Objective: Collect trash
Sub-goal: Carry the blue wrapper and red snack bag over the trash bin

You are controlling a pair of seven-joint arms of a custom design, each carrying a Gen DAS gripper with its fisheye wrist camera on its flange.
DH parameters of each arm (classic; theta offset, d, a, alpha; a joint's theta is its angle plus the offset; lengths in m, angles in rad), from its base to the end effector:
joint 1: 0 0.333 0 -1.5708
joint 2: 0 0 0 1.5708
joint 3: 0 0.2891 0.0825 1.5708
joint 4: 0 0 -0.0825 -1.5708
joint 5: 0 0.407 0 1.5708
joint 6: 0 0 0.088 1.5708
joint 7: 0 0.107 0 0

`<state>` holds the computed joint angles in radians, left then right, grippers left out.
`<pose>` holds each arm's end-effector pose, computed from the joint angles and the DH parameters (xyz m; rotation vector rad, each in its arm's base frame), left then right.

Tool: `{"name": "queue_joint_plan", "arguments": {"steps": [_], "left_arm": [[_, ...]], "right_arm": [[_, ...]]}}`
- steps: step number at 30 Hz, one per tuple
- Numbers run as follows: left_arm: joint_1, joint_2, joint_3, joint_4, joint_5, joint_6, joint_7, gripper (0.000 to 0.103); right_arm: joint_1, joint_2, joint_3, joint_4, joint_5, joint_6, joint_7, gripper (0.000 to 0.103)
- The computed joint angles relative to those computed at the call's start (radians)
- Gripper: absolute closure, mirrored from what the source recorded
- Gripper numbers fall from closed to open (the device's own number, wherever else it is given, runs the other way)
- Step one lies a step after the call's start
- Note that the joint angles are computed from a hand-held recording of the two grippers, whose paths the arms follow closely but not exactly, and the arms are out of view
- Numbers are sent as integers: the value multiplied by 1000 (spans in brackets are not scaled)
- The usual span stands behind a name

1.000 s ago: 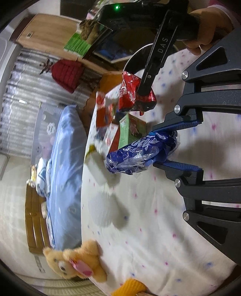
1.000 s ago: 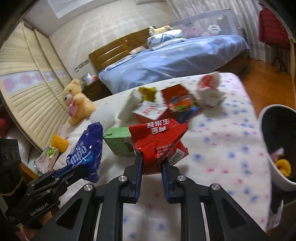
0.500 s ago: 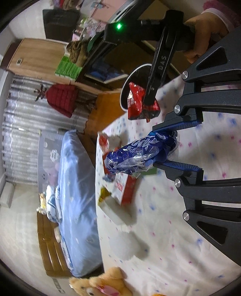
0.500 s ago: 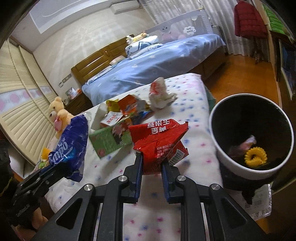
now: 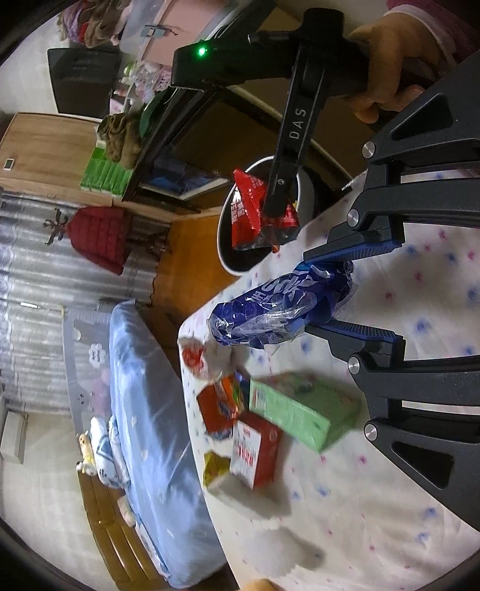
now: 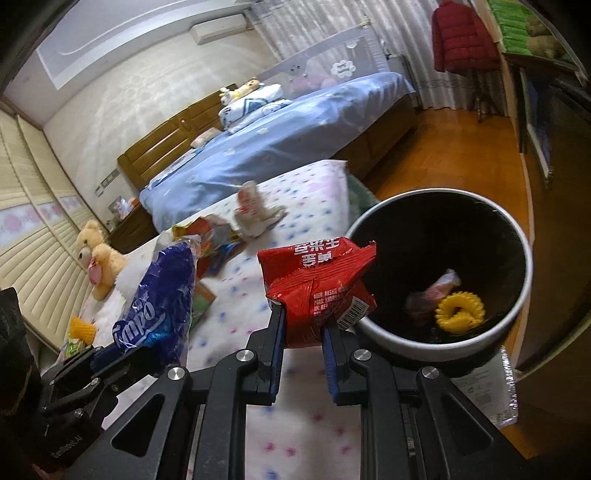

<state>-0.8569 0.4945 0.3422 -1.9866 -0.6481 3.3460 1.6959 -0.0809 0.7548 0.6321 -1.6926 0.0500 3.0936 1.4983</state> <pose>0.5894 -0.2779 0.2886 -1.7069 1.8072 -1.0101 0.6587 0.3089 0.2745 -1.8300 1.3981 -0.1008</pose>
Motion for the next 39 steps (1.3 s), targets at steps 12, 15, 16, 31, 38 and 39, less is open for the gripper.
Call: {"name": "queue_joint_plan", "arguments": {"steps": [12, 15, 16, 31, 38, 39], "left_arm": [[99, 112, -43, 185, 169, -111, -95, 74], [120, 143, -54, 231, 210, -139, -127, 74], [122, 157, -52, 253, 224, -151, -140, 74], [226, 347, -121, 575, 427, -299, -276, 73], [286, 446, -169, 752, 519, -387, -327, 73], [293, 458, -175, 775, 531, -399, -333, 73]], "right_arm": [[-2, -19, -68, 6, 15, -8, 36, 84], [4, -23, -88, 9, 18, -14, 44, 84], [10, -24, -97, 11, 19, -16, 48, 84], [92, -3, -220, 104, 38, -88, 70, 84], [123, 35, -263, 190, 67, -162, 50, 84], [129, 40, -269, 200, 72, -170, 47, 84]]}}
